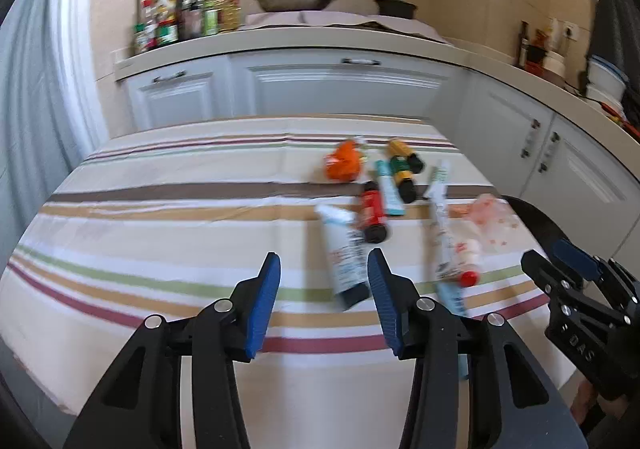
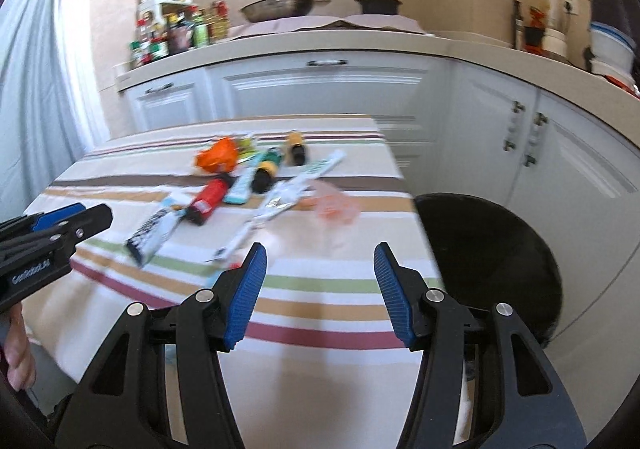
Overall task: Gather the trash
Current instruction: 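Return the right gripper to the table, then grasp the light blue tube with the right gripper while the left grasps a white tube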
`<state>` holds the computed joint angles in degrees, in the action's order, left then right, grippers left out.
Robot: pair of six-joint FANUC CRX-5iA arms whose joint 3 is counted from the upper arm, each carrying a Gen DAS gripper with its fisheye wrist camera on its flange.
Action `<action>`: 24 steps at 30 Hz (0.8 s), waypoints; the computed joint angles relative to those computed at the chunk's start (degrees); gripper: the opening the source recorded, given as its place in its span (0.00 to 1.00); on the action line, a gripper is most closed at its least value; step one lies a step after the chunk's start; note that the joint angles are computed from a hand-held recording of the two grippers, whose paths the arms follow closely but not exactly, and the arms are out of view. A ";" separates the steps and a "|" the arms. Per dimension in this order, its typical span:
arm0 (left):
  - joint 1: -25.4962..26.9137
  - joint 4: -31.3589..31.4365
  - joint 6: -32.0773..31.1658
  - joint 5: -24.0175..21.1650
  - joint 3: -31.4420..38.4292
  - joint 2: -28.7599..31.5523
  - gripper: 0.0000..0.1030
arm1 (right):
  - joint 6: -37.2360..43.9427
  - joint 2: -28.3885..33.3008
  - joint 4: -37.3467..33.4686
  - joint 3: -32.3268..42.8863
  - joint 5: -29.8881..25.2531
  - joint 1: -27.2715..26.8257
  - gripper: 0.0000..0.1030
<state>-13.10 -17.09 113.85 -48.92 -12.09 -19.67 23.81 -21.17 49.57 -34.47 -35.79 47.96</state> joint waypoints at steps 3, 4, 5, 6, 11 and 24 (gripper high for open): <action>1.69 0.26 -0.14 -0.17 -1.47 -1.41 0.45 | 0.95 0.77 -0.26 0.45 -0.34 1.91 0.53; 2.21 0.16 -0.05 -0.33 -1.87 -1.83 0.45 | 1.23 1.03 -0.53 0.66 -0.41 2.53 0.53; 2.64 0.16 -0.14 -0.36 -2.19 -2.19 0.45 | 1.36 1.23 -0.56 0.74 -0.44 2.97 0.53; 3.06 0.04 -0.14 -0.39 -2.57 -2.62 0.45 | 1.34 1.41 -0.48 0.80 -0.57 3.46 0.53; 5.45 0.08 -0.40 -0.41 -4.45 -4.59 0.45 | 1.52 2.48 -1.15 1.18 -0.62 5.68 0.53; 9.33 1.33 -1.18 -0.94 -7.38 -7.37 0.48 | 1.22 3.90 -1.85 0.44 -2.34 7.99 0.38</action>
